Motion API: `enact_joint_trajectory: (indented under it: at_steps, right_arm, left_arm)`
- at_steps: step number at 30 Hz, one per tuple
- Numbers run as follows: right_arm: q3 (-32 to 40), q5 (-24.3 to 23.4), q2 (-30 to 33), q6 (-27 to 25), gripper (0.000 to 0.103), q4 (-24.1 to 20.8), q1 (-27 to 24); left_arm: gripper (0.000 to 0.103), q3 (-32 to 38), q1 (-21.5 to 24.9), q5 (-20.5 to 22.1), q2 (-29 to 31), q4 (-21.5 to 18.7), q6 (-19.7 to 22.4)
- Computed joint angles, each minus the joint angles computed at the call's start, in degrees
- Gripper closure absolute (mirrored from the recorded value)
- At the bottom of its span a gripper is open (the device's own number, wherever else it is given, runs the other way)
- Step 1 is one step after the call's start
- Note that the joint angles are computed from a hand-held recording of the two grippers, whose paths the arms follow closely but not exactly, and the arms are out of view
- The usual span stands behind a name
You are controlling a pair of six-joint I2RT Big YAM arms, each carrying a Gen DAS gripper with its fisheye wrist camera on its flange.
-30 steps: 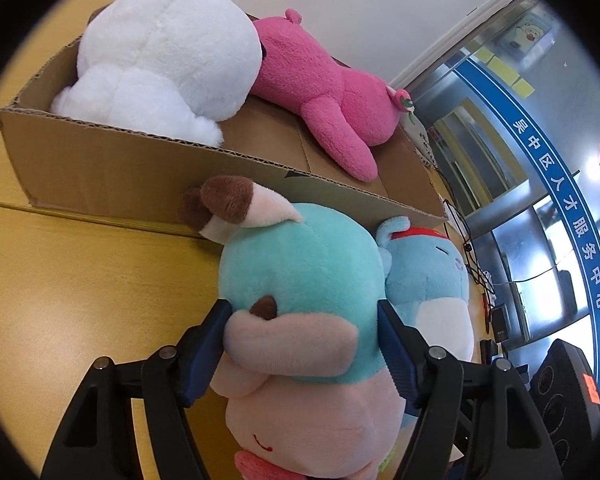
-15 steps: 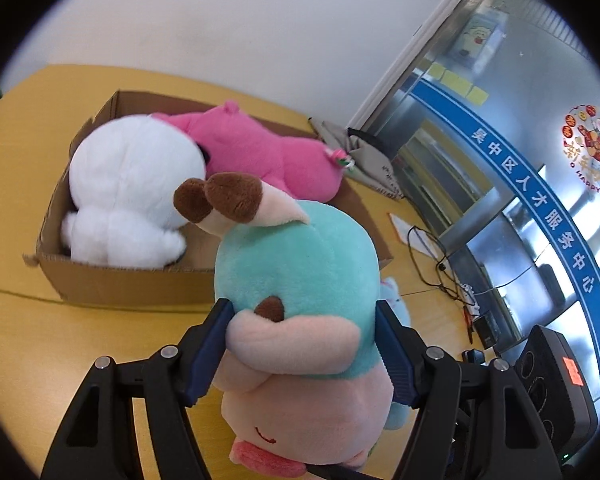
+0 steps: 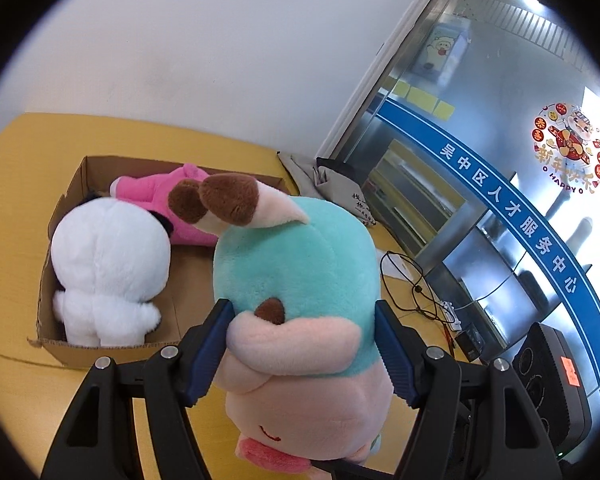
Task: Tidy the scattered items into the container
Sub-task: 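Carry the pig plush with both tools over the box beside the panda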
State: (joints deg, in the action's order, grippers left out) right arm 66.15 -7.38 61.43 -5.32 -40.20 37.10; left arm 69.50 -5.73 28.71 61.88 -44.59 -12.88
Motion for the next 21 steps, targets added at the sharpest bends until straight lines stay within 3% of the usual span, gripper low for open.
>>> enact_joint_trajectory:
  at_steps: [7,11,21]
  right_arm:
    - [5.06,-0.87,4.04,-2.96,0.029,0.11,-2.53]
    - [8.67,-0.80,7.40,-4.32,0.029,1.56,-3.81]
    - [18.41,-2.98,20.43,-4.16,0.029,-0.06,-4.99]
  left_arm:
    - [0.033,5.68,-0.58,-0.89,4.14,0.94,1.69]
    - [0.033,8.79,0.32,-0.04,7.79,3.40,1.63]
    - [0.033,14.28,2.83,-0.60,19.08,2.28,3.09]
